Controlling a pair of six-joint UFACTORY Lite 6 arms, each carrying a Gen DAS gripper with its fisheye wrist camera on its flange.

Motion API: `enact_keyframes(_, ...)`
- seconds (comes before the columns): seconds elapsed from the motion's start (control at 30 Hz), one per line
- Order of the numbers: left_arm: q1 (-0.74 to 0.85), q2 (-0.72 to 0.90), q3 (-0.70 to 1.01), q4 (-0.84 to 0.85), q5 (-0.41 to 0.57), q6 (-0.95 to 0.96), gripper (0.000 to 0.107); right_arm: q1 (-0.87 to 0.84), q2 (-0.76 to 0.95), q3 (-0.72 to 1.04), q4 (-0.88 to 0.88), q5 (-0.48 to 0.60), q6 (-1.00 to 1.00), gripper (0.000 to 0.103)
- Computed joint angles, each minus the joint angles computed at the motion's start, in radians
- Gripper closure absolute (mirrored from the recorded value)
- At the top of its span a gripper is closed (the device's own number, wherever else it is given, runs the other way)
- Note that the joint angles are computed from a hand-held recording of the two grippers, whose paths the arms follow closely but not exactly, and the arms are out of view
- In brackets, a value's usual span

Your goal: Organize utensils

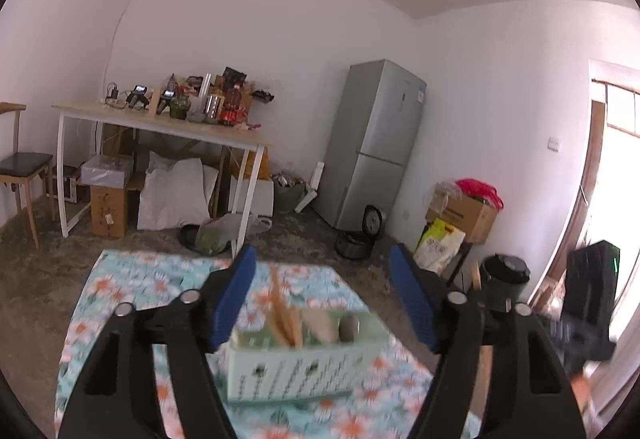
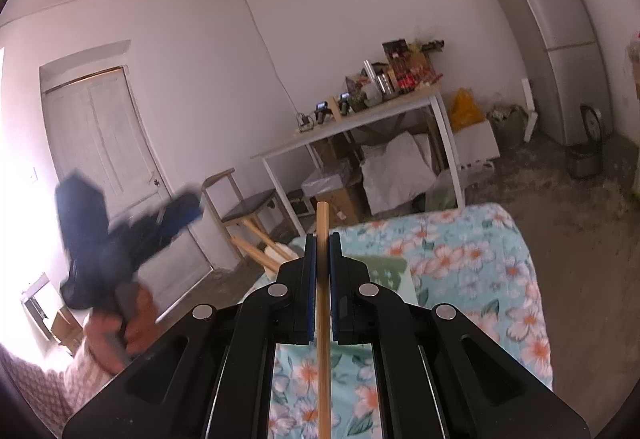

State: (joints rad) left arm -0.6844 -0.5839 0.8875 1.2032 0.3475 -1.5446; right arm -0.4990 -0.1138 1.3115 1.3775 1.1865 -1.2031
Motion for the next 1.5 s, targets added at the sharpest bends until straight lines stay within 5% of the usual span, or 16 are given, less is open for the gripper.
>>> enact_keyframes(0.43, -0.25, -0.429, -0.528, -0.276, 0.215, 0.012, 0.032, 0.201, 0.353, 0.537, 0.13, -0.184, 0.113, 0.099)
enact_keyframes(0.67, -0.376, -0.465, -0.655, -0.227, 0.29, -0.17, 0.031, 0.279, 0.604, 0.88, 0.095, -0.321, 0.215, 0.099)
enact_keyframes(0.83, -0.352, -0.47, -0.67, -0.241, 0.287, -0.144, 0.029, 0.307, 0.695, 0.959, 0.089, -0.411, 0.2, 0.099)
enact_keyframes(1.13, -0.267, -0.437, -0.662, -0.259, 0.219, -0.1, 0.027, 0.32, 0.548, 0.553, 0.198, -0.471, -0.132, 0.094)
enact_keyframes(1.3, -0.331, -0.419, -0.64, -0.203, 0.284, -0.166, 0.025, 0.235, 0.345, 0.273, 0.259, -0.392, -0.27, 0.059)
enact_keyframes(1.5, -0.469, -0.392, -0.588, -0.143, 0.457, -0.272, 0.017, 0.068, 0.148, 0.064, 0.212, -0.251, -0.219, 0.039)
